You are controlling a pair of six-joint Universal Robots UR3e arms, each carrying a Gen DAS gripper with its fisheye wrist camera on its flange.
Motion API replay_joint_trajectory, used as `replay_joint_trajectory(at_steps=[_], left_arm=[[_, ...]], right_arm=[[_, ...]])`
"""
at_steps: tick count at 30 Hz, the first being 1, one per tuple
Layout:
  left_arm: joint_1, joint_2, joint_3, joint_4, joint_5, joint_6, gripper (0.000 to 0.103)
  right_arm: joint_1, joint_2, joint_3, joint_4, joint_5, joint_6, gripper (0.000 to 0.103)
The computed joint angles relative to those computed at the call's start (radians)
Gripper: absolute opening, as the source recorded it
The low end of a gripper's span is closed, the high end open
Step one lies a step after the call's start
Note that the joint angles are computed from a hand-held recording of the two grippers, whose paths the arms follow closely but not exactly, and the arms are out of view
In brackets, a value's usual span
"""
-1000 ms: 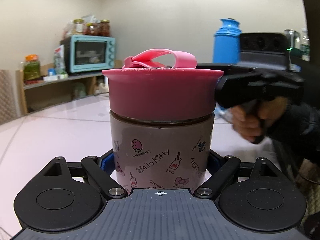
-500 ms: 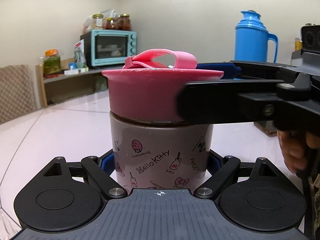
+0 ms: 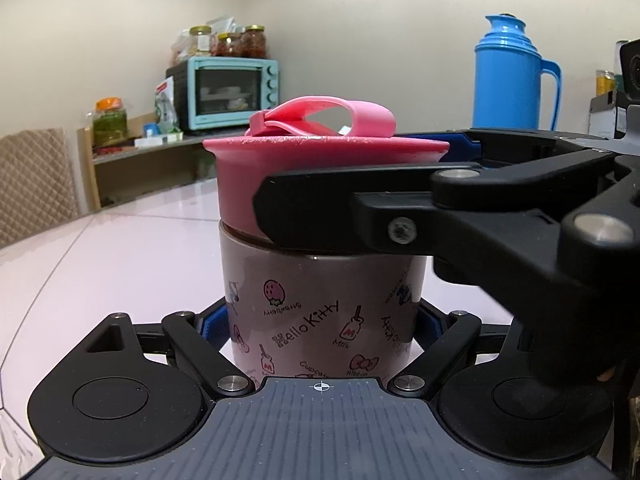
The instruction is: Unscrew bottle cap and pour
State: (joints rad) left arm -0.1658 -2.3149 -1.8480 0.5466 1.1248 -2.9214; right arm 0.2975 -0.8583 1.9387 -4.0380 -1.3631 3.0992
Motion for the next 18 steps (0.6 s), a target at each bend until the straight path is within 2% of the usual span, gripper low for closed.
replay_joint_trajectory(at_steps=[5,10,16,17,18], left_arm=[[-0.005,0.01,-0.002,-0.02,0.009,0.008,0.091],[-0.013,0.009,-0.005,-0.005,0.022,0.032,0.091],[0.004,0.002,-0.013,0.01,-0.014,0.058,0.09],[0.008,0.0,-0.014,0.014,-0.022,0.062,0.09],[0.013,-0.002,-0.014,0.017,-0.034,0.065,0.09]], right_arm=[[0.015,0.003,0.007,-0.011,-0.017,-0.015,0.09],[-0.008,-0.005,0.03,-0.022,0.049,-0.036,0.089],[-0.107,-0.033,0.067,-0.008,0.24,-0.096,0.089],[-0.129,-0.038,0.071,-0.001,0.283,-0.109,0.089],[-0.177,-0.047,0.076,0.019,0.377,-0.14,0.089]])
